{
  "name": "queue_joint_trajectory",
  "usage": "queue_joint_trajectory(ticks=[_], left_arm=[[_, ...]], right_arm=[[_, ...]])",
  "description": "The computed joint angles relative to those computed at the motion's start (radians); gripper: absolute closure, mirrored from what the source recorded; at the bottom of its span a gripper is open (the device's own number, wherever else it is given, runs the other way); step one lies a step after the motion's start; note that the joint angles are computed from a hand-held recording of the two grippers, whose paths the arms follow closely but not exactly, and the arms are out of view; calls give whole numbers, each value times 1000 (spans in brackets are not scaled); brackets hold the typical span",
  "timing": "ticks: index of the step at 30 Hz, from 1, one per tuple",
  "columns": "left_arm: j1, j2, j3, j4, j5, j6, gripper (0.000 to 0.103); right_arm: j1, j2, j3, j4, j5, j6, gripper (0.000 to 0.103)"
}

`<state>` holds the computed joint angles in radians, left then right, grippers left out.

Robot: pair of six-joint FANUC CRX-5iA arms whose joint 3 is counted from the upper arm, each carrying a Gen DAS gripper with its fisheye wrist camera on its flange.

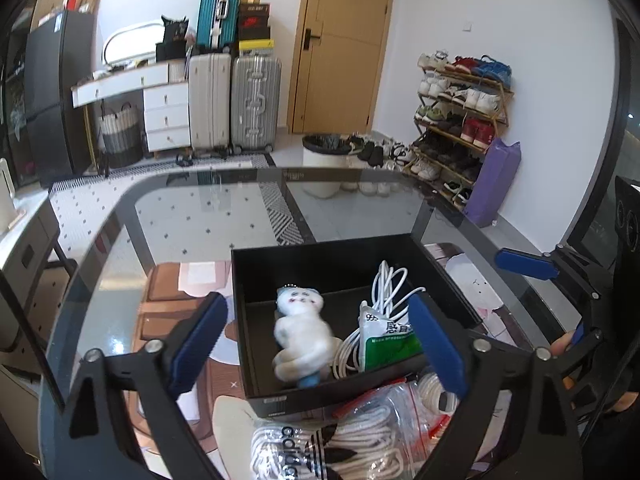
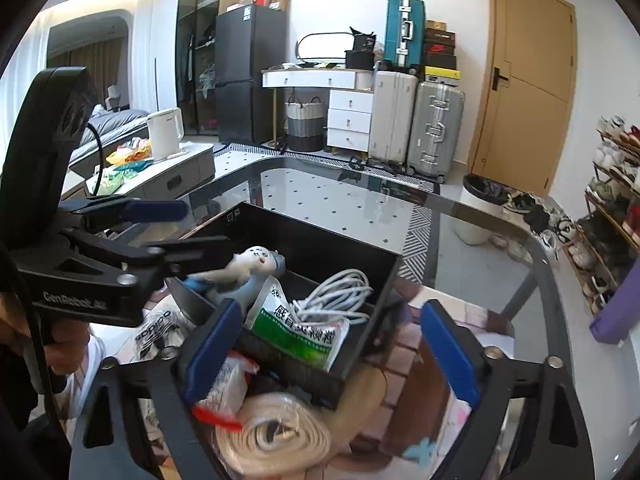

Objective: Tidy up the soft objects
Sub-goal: 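Open the left tool to drop the bunny while the right drops the packet into the box, then withdraw both tools and move the right tool to the bagged white rope coil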

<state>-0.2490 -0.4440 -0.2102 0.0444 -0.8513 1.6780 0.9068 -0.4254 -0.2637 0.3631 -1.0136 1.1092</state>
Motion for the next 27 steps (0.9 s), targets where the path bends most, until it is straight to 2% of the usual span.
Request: queue_joint_trajectory(ticks=[3, 15, 27], left_arm=[[-25, -24, 4, -67, -10, 46, 2], [15, -135, -74, -20, -41, 14, 0], [27, -166, -123, 13, -77, -23, 0]], right_arm=[[9, -36, -13, -6, -10, -20, 1], [71, -138, -65, -19, -72, -109, 1], [89, -115, -52, -52, -149, -67, 1]])
